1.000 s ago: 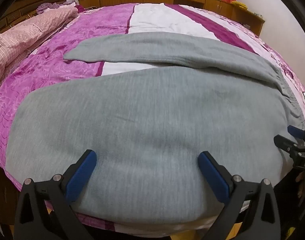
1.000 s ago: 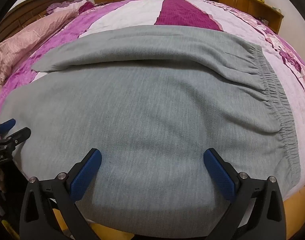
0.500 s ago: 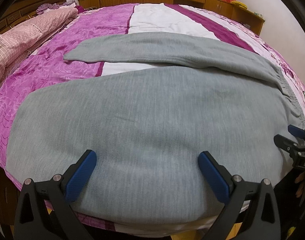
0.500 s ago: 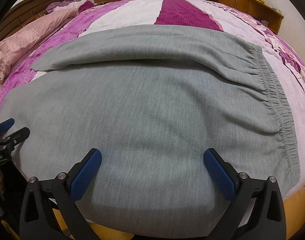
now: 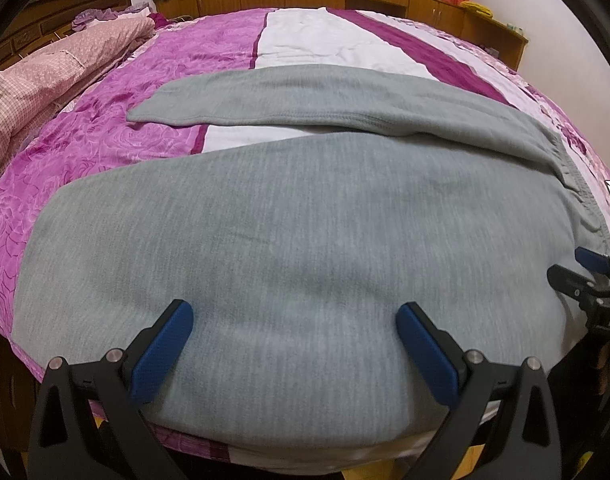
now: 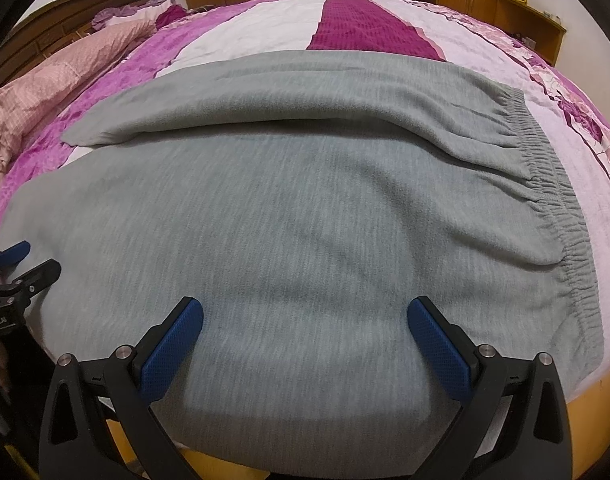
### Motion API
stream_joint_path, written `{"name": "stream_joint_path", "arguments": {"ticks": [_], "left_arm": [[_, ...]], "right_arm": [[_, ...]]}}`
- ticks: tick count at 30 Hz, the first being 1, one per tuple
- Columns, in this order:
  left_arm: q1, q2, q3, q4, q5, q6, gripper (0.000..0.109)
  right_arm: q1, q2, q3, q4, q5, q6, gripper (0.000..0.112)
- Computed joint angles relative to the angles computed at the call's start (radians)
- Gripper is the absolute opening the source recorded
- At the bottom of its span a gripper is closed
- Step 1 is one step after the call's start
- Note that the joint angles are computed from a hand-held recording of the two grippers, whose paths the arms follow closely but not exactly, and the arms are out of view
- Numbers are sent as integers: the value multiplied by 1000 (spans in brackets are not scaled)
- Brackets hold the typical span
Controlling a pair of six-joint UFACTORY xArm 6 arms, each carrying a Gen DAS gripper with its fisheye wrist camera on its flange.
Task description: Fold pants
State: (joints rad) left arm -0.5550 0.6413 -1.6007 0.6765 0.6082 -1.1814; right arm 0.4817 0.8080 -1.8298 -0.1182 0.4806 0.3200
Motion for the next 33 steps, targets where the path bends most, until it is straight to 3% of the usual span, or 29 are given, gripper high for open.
{"name": "stream_joint_path", "arguments": {"ticks": [26, 29, 33], "left_arm": [[0, -1, 5, 19, -6, -12, 103], [2, -2, -2, -35, -4, 40, 103], [13, -16, -2, -182, -5, 197, 103]], "right_arm": [[2, -13, 15, -31, 0, 31, 100], [2, -2, -24, 17, 57, 14, 100], [-18, 41, -141, 202, 185, -117, 100]]}}
